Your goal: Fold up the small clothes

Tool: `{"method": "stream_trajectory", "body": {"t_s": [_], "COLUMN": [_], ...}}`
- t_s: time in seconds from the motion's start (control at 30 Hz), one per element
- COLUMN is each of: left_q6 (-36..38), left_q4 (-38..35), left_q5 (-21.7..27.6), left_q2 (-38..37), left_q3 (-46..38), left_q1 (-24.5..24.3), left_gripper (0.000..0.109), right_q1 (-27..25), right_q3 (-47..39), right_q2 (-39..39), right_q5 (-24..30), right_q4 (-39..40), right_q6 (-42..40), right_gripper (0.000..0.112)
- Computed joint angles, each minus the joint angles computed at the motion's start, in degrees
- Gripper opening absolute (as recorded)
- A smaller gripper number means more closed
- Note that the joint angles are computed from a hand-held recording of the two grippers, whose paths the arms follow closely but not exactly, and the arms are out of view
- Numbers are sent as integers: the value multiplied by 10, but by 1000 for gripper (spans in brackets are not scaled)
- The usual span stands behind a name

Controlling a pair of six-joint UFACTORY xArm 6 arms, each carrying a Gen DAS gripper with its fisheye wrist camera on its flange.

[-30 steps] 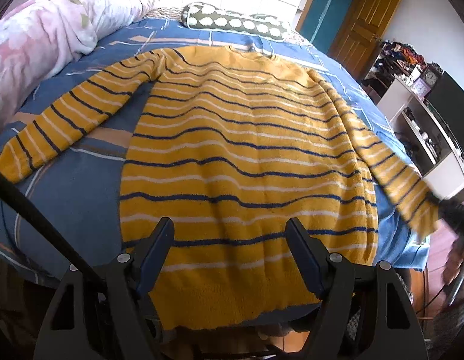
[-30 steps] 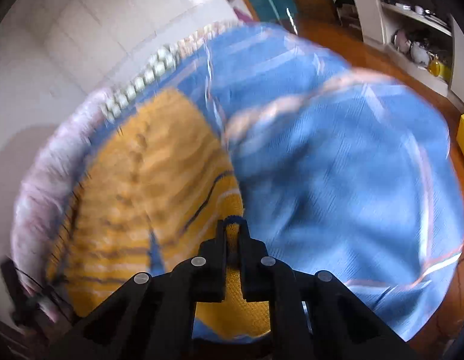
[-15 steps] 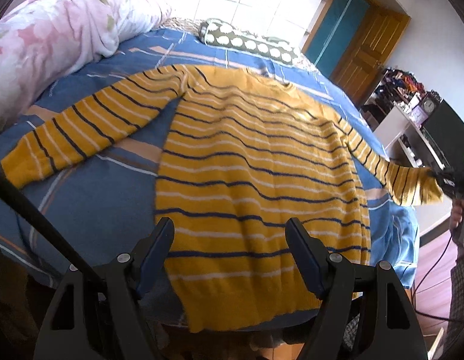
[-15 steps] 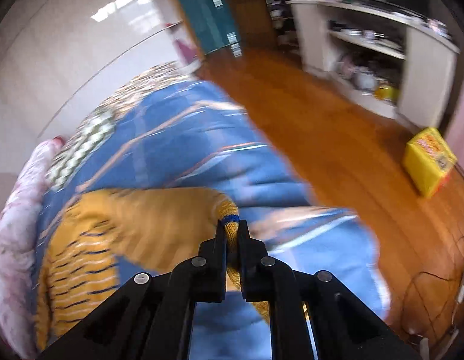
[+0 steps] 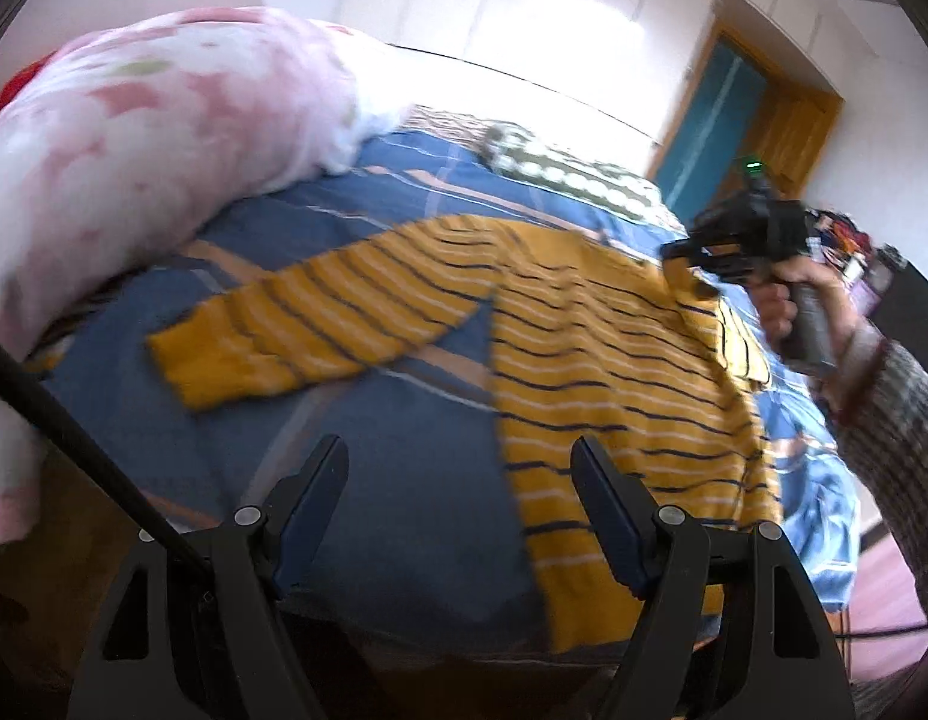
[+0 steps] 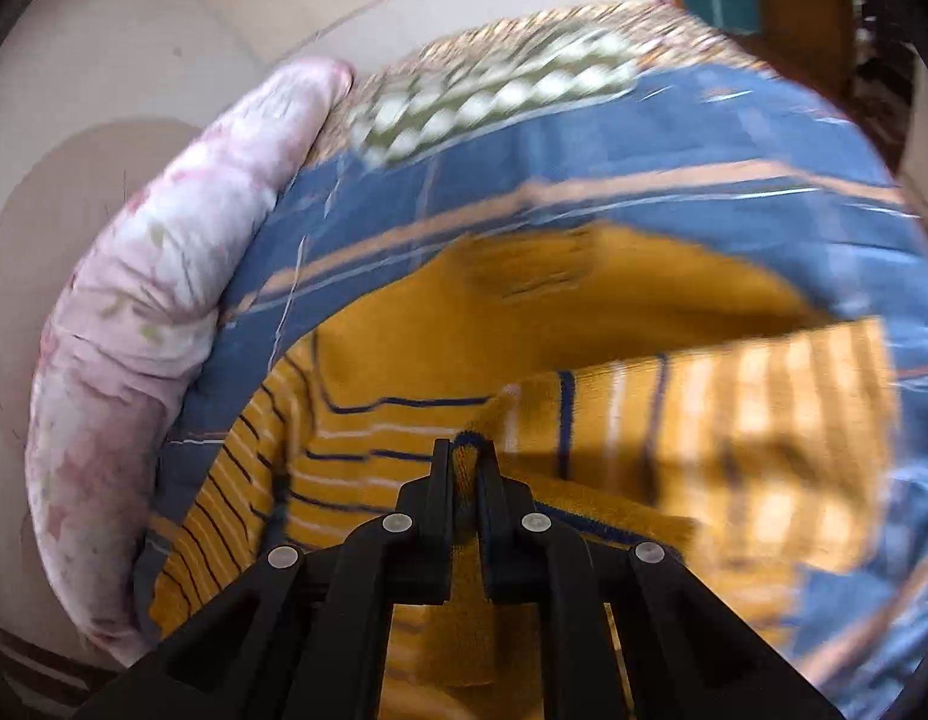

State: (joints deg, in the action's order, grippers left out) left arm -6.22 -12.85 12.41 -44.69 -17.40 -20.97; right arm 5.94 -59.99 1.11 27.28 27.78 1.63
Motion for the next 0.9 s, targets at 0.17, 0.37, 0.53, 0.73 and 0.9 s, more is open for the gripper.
{"method": "stream_trajectory", "body": {"t_s": [0.17, 0.37, 0.53, 0.73, 0.9], "left_q6": [32, 77, 95, 89, 84], "left_q4": [-35, -87, -107, -109, -105], "left_q5": [37, 50, 54, 69, 98], "left_q2": [-39, -34, -36, -60, -101], "left_q3": [23, 23, 23, 31, 46], "left_q1": [63, 94, 97, 118, 161], "left_gripper": [75, 75, 75, 75, 75], "right_q1": [30, 57, 62, 97, 126], "right_q3": [-119, -105, -65, -79, -99], "right_q2": [130, 100, 75, 124, 148], "right_q5": [49, 2, 8, 14, -7], "right_q4": [131, -12, -69, -82, -32], "right_q6": [-74, -19, -7, 0, -24], "right_gripper": [26, 50, 50, 50, 52]}}
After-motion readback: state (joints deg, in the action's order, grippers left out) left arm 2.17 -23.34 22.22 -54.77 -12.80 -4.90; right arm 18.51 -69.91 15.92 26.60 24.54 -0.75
